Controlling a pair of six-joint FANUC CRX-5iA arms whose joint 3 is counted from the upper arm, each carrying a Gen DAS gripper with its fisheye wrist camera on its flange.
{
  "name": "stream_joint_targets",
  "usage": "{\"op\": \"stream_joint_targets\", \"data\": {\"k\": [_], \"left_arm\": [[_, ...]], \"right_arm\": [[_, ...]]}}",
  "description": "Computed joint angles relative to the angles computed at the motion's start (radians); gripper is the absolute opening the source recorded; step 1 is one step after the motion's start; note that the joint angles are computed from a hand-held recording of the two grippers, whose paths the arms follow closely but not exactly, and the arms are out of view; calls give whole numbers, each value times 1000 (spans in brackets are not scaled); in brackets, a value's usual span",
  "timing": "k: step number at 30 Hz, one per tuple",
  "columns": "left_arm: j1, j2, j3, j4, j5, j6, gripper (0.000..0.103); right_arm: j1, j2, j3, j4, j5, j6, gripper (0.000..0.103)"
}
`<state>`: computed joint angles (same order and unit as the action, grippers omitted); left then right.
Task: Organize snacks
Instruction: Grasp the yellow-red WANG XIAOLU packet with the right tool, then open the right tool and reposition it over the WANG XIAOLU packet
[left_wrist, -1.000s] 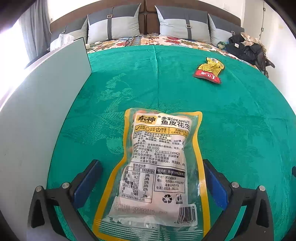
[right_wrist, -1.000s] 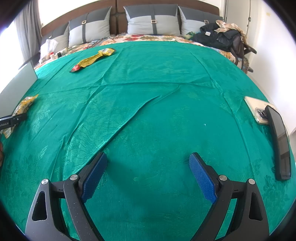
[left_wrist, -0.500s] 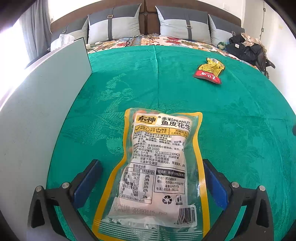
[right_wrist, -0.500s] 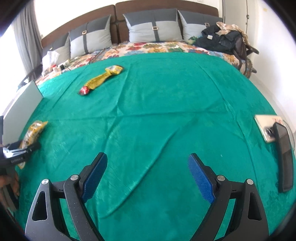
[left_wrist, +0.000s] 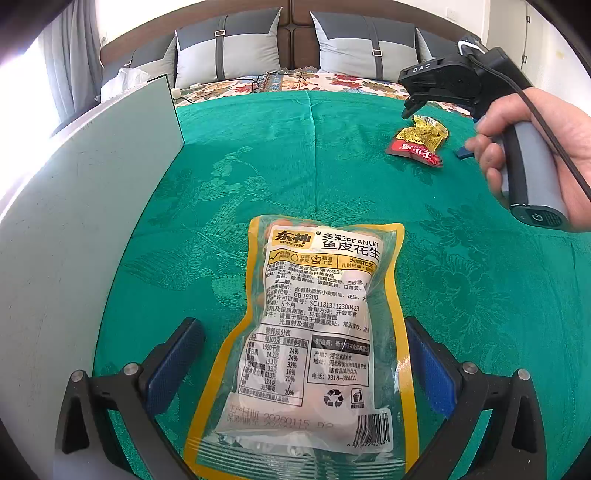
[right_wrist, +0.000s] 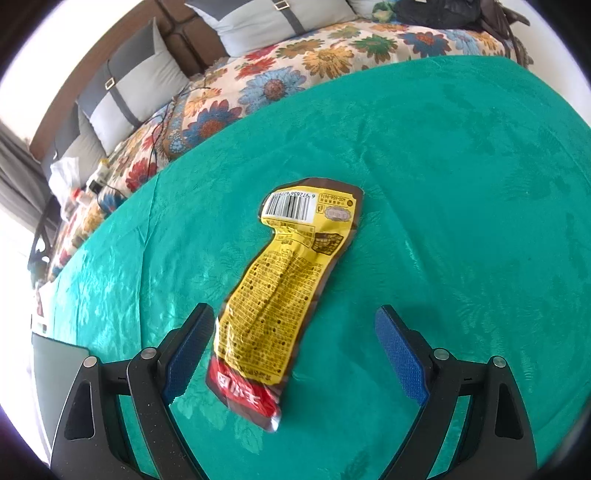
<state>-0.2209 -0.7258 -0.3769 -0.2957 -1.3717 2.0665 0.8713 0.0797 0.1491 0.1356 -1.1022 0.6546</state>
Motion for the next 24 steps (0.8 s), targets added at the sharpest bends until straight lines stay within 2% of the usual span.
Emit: {"op": "stream_joint_targets", "data": {"k": [3,5,6,8,10,14,20,22,24], "left_arm": [[0,0,0,0,0,0,103],[0,0,0,0,0,0,103],[0,0,-1,0,1,1,103],[0,0,0,0,0,0,103],[-1,1,1,0,-1,0,103],[-2,2,2,-1,-2,1,103],[-1,1,2,0,-1,0,103],[-1,1,2,0,-1,0,103],[-1,2,3,-1,-2,0,103]], "right_arm": [[49,53,27,107,-58,-2,93],[91,100,49,189,-131,93,93],[107,91,27,219,-114,147,92],[105,58,-8,191,-74,226,86],[106,13,-62,206,-50,200,51],[83,-75,-134,135,-6,270,49],[113,-312,-334,63,6,468,49],[161,-436,-436,79,-9,491,49],[243,-575,-550,139,-33,449,50]]}}
